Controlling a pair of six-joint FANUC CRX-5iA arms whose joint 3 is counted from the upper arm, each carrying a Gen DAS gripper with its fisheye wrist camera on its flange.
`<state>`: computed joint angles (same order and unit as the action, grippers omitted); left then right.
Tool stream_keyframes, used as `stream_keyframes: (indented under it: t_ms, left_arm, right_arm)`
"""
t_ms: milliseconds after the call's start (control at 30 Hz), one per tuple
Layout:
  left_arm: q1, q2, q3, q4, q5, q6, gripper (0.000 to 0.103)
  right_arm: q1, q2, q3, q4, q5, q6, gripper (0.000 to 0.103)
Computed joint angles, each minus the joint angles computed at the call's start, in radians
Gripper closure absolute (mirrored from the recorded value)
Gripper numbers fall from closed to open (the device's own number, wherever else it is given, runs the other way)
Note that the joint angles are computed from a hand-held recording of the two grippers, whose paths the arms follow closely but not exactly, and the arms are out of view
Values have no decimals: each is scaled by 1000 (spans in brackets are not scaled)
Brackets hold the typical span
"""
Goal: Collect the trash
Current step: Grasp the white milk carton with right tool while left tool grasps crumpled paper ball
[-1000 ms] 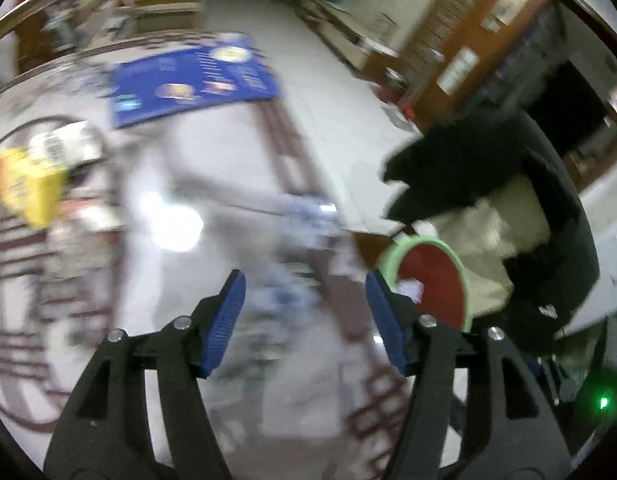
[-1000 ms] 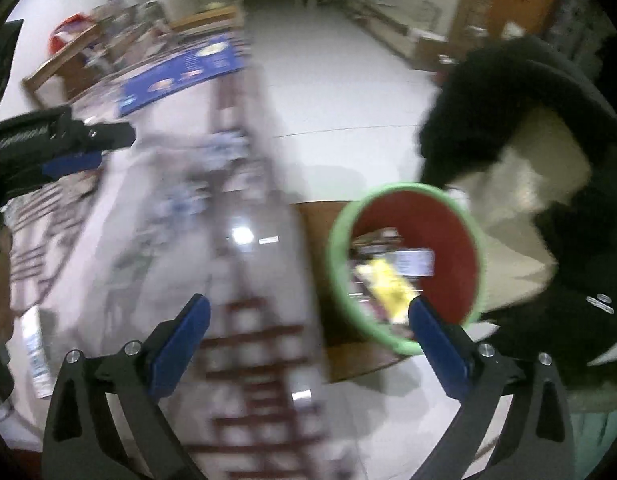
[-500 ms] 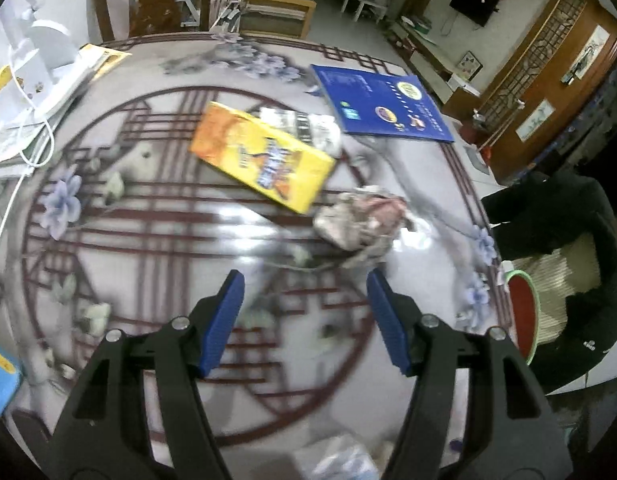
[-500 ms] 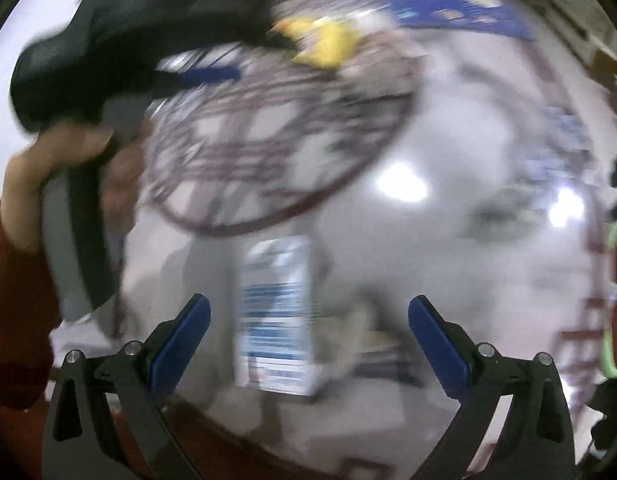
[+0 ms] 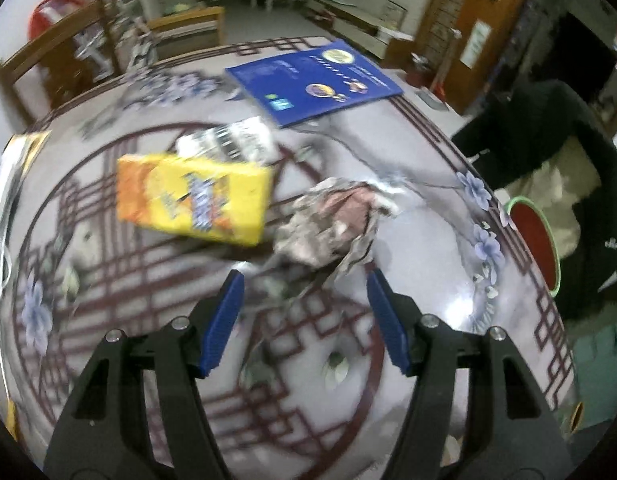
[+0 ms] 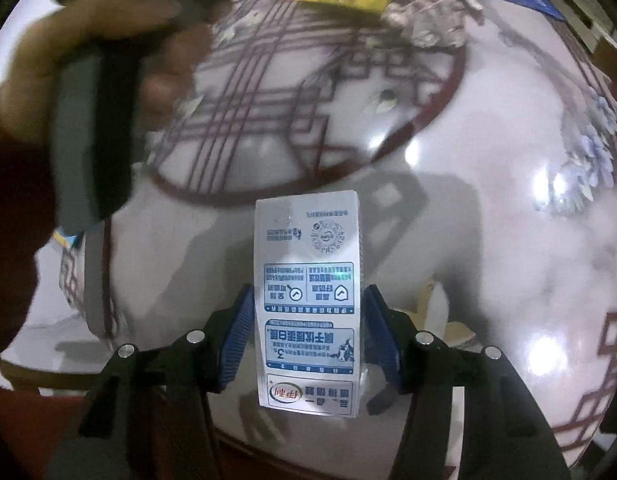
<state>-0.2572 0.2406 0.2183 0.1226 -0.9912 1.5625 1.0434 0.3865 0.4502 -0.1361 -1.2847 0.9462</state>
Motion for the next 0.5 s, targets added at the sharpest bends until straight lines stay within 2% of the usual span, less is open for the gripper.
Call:
stream_keyframes:
  t_ms: [133, 300, 400, 500]
  left_arm:
    - [-23, 78, 73, 5, 4, -61, 42]
    - [-43, 187, 192, -10, -61, -38, 42]
    - [-41, 217, 214, 13, -78, -33, 59]
    - [-16, 189, 160, 74, -42, -22, 65]
  right_arm:
    - [2, -31, -36, 34, 26, -48, 49]
    - [-3, -53, -65, 55, 49, -95, 49]
    - [-5, -69, -86, 73, 63, -111, 49]
    - [-9, -81, -100, 88, 84, -121, 49]
